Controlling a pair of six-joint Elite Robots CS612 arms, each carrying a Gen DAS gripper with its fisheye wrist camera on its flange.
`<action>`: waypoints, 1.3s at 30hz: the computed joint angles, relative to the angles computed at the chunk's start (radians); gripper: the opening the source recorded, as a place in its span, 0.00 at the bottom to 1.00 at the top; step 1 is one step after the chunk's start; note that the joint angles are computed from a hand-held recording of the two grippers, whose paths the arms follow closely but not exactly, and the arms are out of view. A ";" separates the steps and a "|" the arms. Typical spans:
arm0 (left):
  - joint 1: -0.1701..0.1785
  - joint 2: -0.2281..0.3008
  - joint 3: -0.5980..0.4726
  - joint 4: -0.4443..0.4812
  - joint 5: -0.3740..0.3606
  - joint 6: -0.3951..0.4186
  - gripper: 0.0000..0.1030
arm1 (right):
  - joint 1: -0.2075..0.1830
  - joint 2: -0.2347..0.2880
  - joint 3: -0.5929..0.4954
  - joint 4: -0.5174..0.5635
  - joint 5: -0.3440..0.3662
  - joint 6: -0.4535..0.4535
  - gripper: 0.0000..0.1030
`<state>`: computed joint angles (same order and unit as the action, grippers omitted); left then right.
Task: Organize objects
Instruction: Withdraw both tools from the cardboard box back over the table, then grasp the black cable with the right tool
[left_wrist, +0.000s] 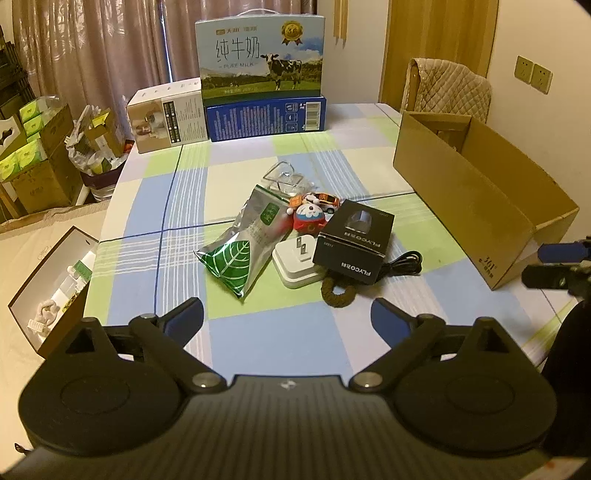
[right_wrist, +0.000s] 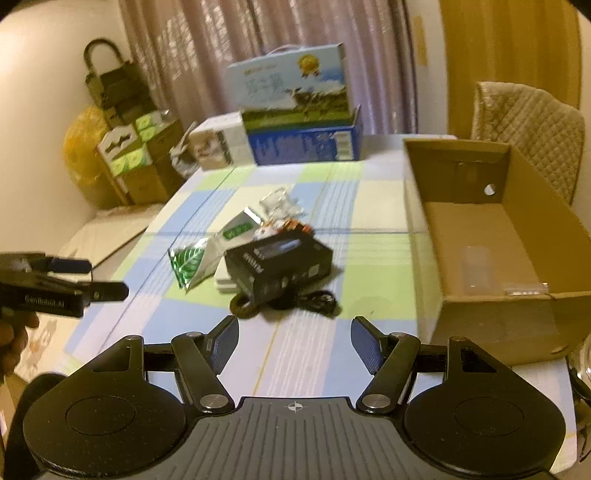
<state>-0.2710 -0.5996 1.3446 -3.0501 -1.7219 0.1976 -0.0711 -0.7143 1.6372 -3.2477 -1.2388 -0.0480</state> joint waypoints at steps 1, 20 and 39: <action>0.000 0.002 -0.004 0.004 0.001 0.003 0.94 | 0.001 0.002 0.000 0.006 0.001 -0.005 0.63; -0.008 0.083 -0.144 0.136 -0.031 0.097 0.99 | 0.019 0.086 -0.129 0.149 -0.038 -0.224 0.63; -0.010 0.200 -0.349 0.284 -0.040 0.122 0.99 | 0.046 0.232 -0.387 0.348 -0.072 -0.462 0.63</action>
